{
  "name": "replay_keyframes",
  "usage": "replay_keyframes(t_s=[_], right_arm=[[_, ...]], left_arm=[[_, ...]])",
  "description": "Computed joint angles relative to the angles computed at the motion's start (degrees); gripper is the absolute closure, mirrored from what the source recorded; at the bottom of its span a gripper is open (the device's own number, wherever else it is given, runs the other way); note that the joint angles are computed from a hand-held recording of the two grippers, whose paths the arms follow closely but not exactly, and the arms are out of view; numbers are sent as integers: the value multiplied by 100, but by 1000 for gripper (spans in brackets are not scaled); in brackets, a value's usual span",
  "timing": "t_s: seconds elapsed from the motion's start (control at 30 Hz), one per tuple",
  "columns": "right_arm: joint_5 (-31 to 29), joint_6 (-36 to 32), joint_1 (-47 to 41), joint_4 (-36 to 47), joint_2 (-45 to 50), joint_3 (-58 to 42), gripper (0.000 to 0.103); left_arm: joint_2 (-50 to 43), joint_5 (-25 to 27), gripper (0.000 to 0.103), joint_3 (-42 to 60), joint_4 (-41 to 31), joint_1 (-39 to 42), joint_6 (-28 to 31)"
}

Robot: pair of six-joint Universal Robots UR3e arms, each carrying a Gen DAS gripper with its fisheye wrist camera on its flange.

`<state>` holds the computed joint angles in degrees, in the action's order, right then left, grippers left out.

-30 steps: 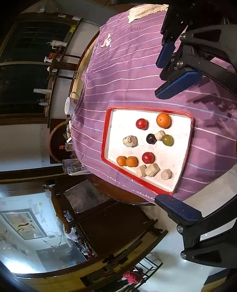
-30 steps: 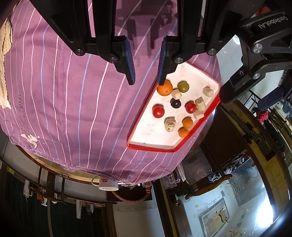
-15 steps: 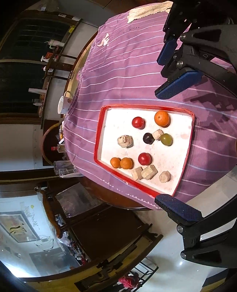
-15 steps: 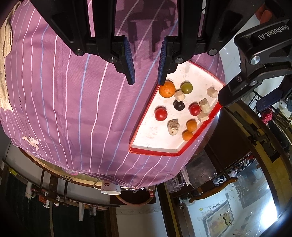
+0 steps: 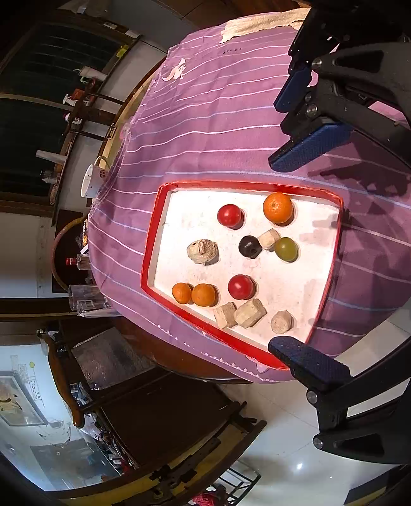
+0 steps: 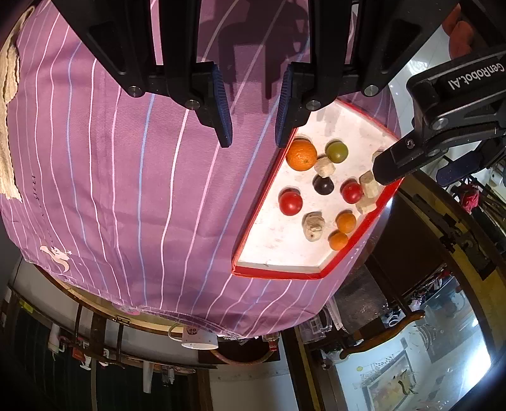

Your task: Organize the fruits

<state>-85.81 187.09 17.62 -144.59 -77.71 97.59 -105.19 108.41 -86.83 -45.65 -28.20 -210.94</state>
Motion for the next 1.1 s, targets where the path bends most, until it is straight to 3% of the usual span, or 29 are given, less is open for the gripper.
replay_keyframes(t_s=[1.1], right_arm=[[-11,47,-121,240,466,-368,70]], left_arm=[[-625,-434,0,489,-120,227,348]])
